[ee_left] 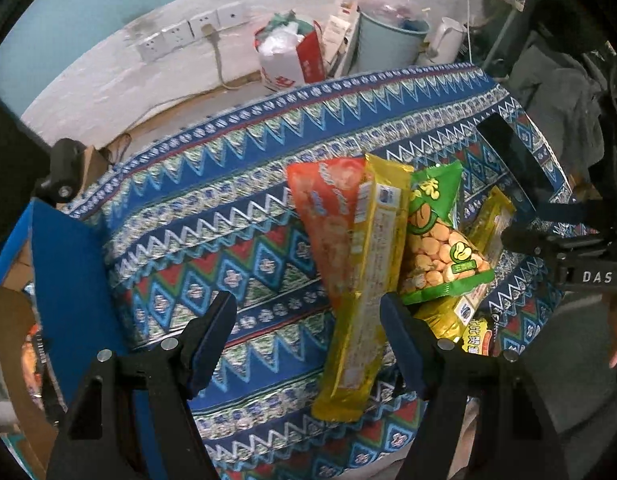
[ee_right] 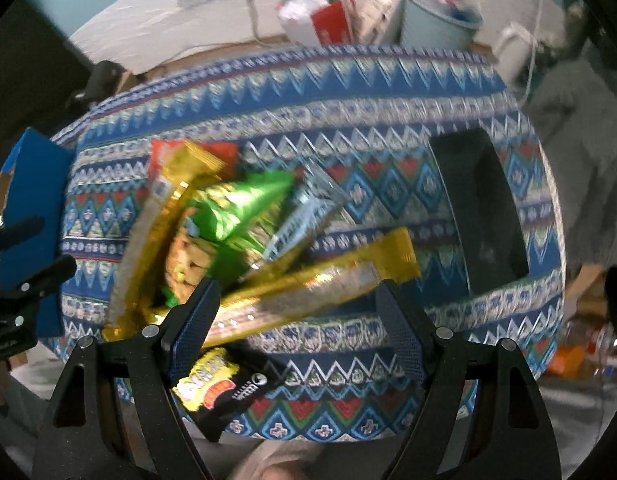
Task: Organize snacks
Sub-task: 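Grasp a long yellow snack bar with the right gripper while the left grasps another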
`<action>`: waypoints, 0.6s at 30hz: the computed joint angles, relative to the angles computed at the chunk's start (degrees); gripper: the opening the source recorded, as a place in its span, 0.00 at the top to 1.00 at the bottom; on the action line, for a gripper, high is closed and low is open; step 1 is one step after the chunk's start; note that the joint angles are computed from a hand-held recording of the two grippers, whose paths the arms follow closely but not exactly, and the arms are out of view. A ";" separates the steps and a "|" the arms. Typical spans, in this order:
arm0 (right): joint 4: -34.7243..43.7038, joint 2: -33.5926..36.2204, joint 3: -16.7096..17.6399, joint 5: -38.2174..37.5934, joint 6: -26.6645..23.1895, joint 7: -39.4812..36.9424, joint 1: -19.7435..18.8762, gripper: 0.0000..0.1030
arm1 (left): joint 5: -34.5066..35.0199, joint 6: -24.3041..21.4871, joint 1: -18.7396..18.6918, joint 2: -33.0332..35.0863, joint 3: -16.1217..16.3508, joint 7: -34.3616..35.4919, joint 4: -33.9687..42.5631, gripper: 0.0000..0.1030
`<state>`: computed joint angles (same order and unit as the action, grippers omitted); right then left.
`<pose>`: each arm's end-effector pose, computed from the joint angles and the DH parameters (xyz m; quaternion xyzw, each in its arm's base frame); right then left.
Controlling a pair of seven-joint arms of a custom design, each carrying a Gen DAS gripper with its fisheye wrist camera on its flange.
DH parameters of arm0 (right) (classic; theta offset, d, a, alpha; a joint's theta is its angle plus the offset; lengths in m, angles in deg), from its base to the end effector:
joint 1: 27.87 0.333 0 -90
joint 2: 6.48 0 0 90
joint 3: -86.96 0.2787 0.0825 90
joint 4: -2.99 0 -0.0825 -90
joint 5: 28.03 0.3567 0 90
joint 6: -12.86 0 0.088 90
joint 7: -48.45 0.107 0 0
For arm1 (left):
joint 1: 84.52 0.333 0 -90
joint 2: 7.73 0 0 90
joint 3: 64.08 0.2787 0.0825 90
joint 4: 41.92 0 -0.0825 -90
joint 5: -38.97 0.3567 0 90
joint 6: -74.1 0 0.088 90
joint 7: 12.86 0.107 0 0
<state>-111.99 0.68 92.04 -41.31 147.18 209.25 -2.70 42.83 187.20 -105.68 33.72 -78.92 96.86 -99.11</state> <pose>0.4958 0.2839 0.3939 -0.4775 0.8680 -0.0748 0.1137 0.6218 -0.3668 0.4435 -0.3236 0.9352 -0.1374 0.0434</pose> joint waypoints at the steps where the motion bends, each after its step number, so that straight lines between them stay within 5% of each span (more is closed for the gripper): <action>1: -0.68 -0.03 -0.04 0.77 0.55 0.17 -0.17 0.22 | 0.04 -0.63 -0.24 0.67 -0.02 0.02 0.82 0.27; 12: -6.63 0.72 -0.32 10.58 11.10 0.92 -1.81 0.22 | 1.15 -3.63 -2.57 5.65 0.75 -0.21 5.93 0.27; 18: -5.02 3.51 -0.82 14.22 12.70 -0.59 -1.78 0.19 | 0.64 -5.25 -2.82 7.81 0.67 -0.17 7.36 0.21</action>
